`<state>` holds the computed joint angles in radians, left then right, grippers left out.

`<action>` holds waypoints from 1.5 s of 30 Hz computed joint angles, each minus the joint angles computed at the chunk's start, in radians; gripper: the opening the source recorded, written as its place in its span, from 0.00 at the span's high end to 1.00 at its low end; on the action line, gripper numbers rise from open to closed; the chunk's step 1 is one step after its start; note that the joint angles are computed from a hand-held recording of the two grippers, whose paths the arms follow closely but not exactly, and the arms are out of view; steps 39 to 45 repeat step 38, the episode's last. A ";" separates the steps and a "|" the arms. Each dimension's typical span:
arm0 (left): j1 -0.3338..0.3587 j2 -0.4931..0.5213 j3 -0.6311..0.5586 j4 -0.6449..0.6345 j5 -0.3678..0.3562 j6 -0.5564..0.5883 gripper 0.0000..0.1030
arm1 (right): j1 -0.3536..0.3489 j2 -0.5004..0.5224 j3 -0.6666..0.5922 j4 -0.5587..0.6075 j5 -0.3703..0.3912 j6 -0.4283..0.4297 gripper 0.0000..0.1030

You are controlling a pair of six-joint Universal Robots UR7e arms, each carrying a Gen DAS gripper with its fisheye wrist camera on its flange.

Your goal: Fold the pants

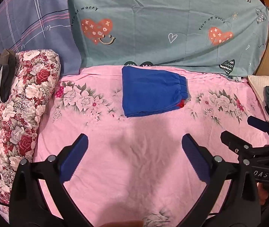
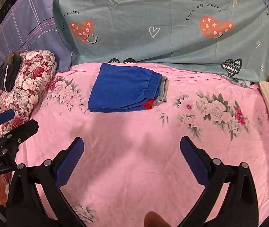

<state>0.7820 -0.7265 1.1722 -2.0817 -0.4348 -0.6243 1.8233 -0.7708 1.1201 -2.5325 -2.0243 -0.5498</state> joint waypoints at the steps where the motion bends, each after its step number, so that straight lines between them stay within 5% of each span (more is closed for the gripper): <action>1: -0.004 -0.003 0.006 0.001 0.000 0.001 0.02 | 0.000 -0.009 0.012 0.001 0.000 0.006 0.01; 45: -0.019 -0.020 0.029 0.040 -0.030 -0.033 0.02 | -0.002 -0.040 0.047 0.016 -0.026 0.038 0.01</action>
